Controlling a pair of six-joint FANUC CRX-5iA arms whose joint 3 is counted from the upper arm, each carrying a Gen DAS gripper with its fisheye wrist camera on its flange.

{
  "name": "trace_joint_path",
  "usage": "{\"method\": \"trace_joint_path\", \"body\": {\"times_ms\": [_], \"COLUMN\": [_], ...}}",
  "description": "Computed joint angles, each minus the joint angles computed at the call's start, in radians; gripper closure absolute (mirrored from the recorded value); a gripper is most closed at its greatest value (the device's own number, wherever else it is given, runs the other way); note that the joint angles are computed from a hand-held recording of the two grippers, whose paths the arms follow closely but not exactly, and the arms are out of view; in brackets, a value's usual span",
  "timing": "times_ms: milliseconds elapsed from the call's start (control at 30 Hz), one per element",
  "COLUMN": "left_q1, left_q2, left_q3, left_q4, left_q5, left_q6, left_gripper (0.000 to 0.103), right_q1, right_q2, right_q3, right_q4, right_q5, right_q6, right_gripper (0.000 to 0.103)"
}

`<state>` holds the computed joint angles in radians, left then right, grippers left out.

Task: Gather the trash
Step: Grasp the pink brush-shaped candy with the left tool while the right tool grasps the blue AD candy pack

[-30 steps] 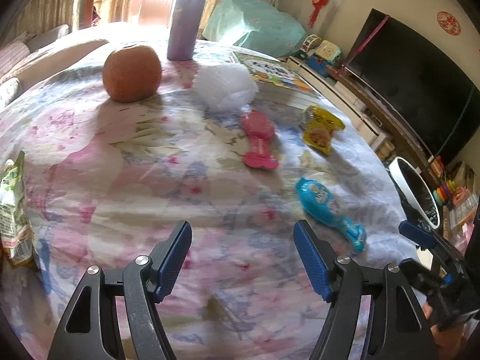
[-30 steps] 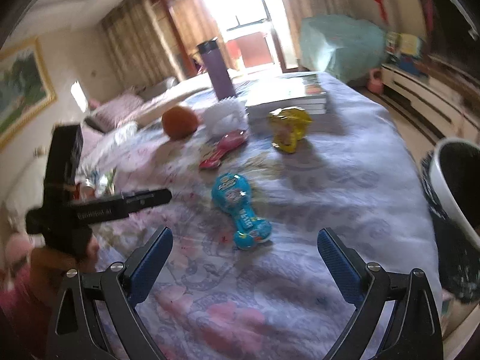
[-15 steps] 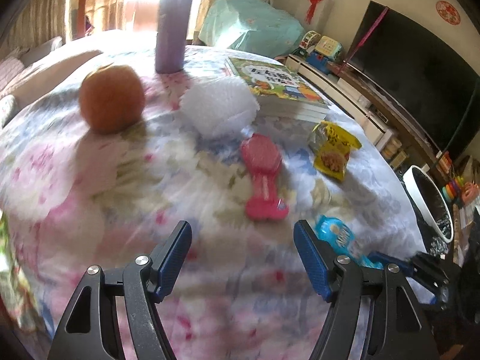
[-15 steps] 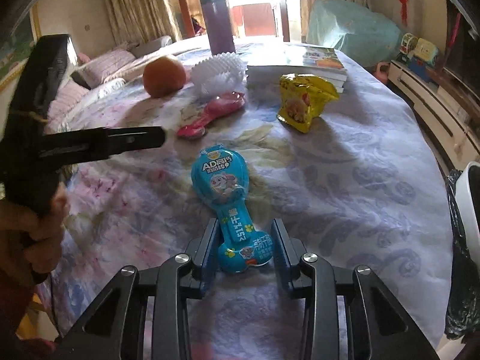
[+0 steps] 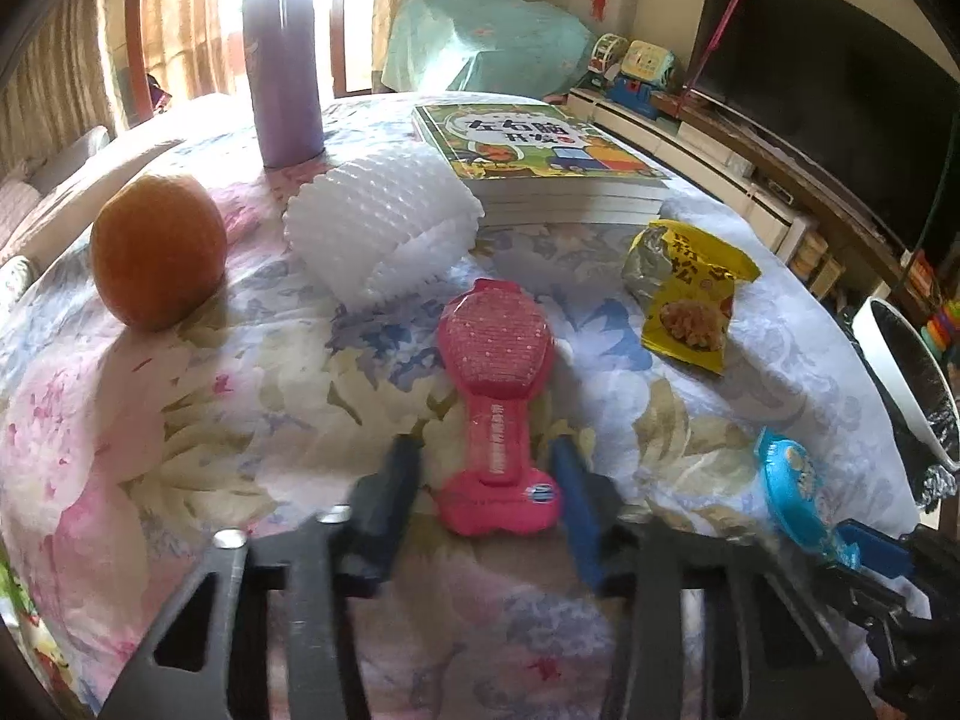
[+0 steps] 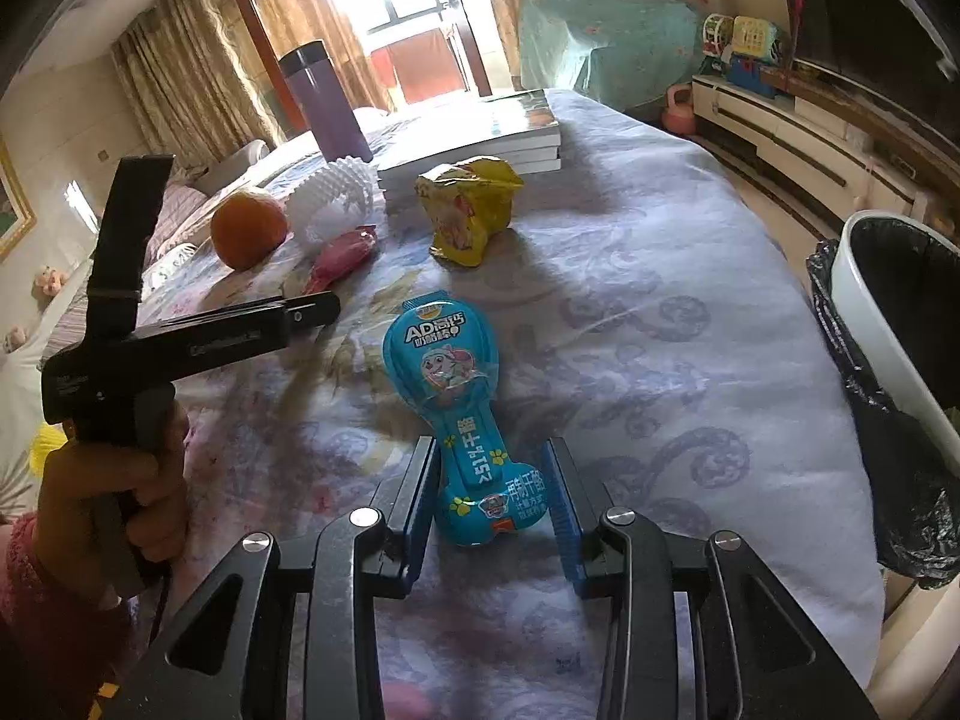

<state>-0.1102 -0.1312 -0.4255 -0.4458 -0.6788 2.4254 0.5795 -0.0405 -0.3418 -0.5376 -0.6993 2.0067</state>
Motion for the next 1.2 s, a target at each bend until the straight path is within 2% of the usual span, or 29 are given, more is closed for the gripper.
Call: {"method": "trace_joint_path", "body": {"times_ms": [133,300,400,467,567,633,700,833,1067,1100,1133,1167,1200], "left_q1": [-0.015,-0.002,0.003,0.003,0.005,-0.001,-0.028,-0.063,-0.078,-0.086,-0.094,-0.103,-0.104], "left_q2": [-0.048,-0.158,-0.202,-0.227,-0.241,-0.245,-0.229,-0.193,-0.120,-0.114,-0.109,-0.105,-0.106], "left_q3": [-0.042,-0.160,-0.206,-0.218,-0.219,-0.216,-0.191,-0.152,-0.106,-0.099,-0.093,-0.088,-0.089], "left_q4": [0.010,0.145,0.194,0.183,0.173,0.167,0.122,0.063,0.004,-0.006,-0.017,-0.023,-0.019], "left_q5": [0.011,0.074,0.075,0.063,0.052,0.049,0.027,0.009,0.000,-0.009,-0.016,-0.023,-0.021], "left_q6": [0.014,-0.087,-0.124,-0.107,-0.085,-0.075,-0.029,0.016,0.053,0.058,0.064,0.065,0.060], "left_gripper": [0.067,0.067,0.067,0.067,0.065,0.054,0.049,0.049,0.051,0.054,0.062,0.065,0.073], "right_q1": [0.021,0.000,-0.012,-0.004,0.013,0.021,0.032,0.076,0.144,0.146,0.147,0.142,0.138], "right_q2": [-0.009,0.001,0.005,0.000,-0.004,-0.005,-0.003,0.007,0.020,0.017,0.015,0.014,0.012], "right_q3": [-0.016,0.008,0.022,0.018,0.012,0.013,0.016,0.008,-0.033,-0.038,-0.042,-0.041,-0.041], "right_q4": [0.022,-0.022,-0.039,-0.023,0.008,0.017,0.025,0.090,0.232,0.239,0.241,0.230,0.222], "right_q5": [0.027,-0.019,-0.053,-0.047,-0.032,-0.025,-0.018,0.015,0.091,0.097,0.103,0.101,0.100], "right_q6": [-0.020,0.042,0.087,0.095,0.091,0.092,0.105,0.092,-0.046,-0.056,-0.065,-0.066,-0.067], "right_gripper": [0.066,0.063,0.048,0.041,0.041,0.041,0.041,0.042,0.066,0.068,0.071,0.080,0.082]}}
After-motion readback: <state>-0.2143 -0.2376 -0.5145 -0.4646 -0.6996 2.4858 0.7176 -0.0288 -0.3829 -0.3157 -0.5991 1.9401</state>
